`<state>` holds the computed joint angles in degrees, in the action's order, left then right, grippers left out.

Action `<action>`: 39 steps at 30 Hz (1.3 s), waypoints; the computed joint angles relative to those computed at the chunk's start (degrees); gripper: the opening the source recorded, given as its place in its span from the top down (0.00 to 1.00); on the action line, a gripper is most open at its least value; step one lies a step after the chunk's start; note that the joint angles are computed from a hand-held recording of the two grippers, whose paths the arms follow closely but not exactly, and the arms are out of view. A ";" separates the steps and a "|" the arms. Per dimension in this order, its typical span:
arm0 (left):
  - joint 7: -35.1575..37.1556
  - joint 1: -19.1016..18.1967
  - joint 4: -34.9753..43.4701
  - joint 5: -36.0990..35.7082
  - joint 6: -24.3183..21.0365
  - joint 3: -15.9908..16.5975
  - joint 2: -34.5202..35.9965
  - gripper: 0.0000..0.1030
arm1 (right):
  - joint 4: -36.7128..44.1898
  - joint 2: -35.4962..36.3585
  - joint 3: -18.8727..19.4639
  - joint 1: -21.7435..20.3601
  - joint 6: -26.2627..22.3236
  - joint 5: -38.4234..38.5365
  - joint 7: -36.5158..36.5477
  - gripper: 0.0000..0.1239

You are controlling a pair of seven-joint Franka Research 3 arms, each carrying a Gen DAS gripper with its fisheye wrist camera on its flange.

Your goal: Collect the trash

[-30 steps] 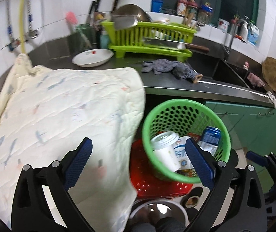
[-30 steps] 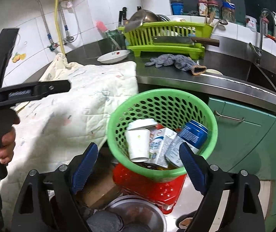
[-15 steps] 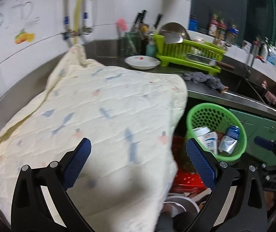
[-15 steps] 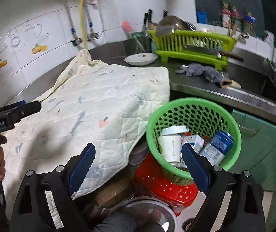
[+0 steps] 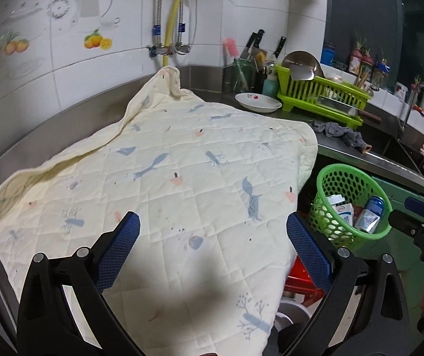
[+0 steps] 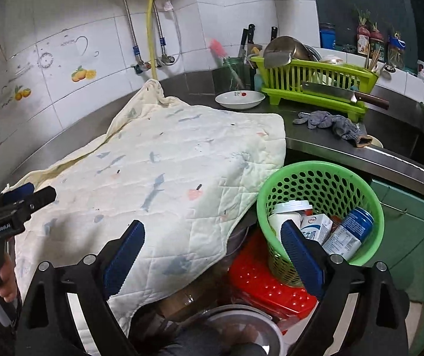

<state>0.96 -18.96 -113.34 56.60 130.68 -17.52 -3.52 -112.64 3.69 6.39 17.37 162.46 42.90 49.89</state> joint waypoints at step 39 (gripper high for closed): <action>-3.95 -0.52 -2.93 2.56 -2.16 -1.52 -2.46 0.05 | -3.16 -1.95 0.02 1.61 4.44 -2.05 0.55 0.27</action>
<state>-3.00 -19.48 -116.27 59.16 128.51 -19.04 -5.98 -115.80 1.75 6.41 18.98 166.90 40.84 50.43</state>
